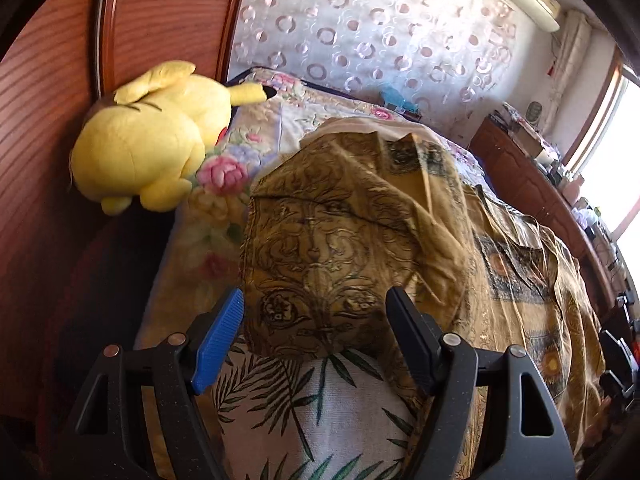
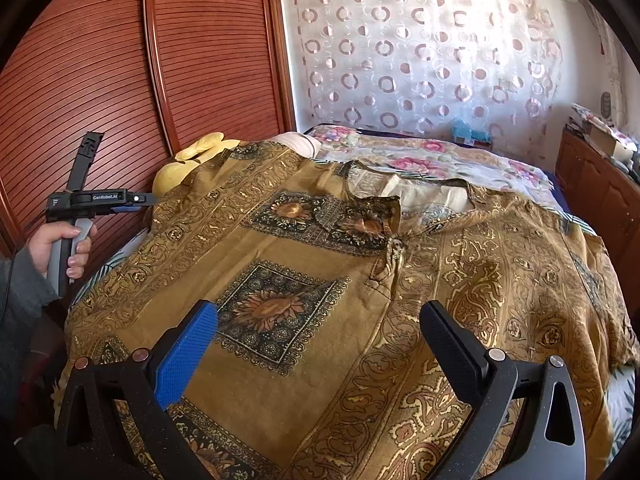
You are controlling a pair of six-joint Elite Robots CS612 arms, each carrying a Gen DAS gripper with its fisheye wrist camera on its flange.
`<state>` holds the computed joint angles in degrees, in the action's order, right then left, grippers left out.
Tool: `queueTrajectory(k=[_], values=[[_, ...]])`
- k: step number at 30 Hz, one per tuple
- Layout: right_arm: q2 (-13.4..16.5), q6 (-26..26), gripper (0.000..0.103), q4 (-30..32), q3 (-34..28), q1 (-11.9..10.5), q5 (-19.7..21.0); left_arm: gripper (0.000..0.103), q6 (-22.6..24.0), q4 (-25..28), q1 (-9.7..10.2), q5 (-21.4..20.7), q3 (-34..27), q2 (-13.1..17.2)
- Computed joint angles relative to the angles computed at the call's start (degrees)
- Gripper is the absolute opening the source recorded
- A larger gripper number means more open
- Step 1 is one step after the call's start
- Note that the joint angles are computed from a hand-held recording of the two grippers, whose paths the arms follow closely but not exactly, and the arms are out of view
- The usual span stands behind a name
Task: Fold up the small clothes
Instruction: 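Grasp the shirt's side edge with the left gripper and fold it inward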
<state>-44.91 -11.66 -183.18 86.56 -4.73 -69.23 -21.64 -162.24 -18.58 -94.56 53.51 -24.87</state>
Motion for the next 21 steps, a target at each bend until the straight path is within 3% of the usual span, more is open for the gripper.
queueTrajectory(k=[3,5,11,13,16,21], values=[[0.17,-0.17,0.101,-0.78,0.35,-0.05,0.35,0.073,-1.8,1.61,0.45,-2.12,-1.05,0.71],[0.48,0.02,0.101,-1.05,0.11,0.07,0.44,0.067,-1.49,2.49,0.44,-2.8,-1.2,0.87],[1.05,0.33,0.101,-0.2,-0.74,0.4,-0.02,0.034,1.44,3.34,-0.04,-3.58,-1.08,0.69],[1.26,0.39,0.101,0.36,-1.17,0.49,-0.39,0.019,2.53,3.72,-0.57,-0.44,-0.81,0.25],[1.26,0.29,0.101,0.81,-1.19,0.6,-1.49,0.011,5.25,1.74,-1.37,4.31,0.78,-0.77],[1.17,1.2,0.101,0.5,-1.04,0.31,-1.48,0.008,7.88,-5.42,-2.55,9.19,5.12,-3.41]])
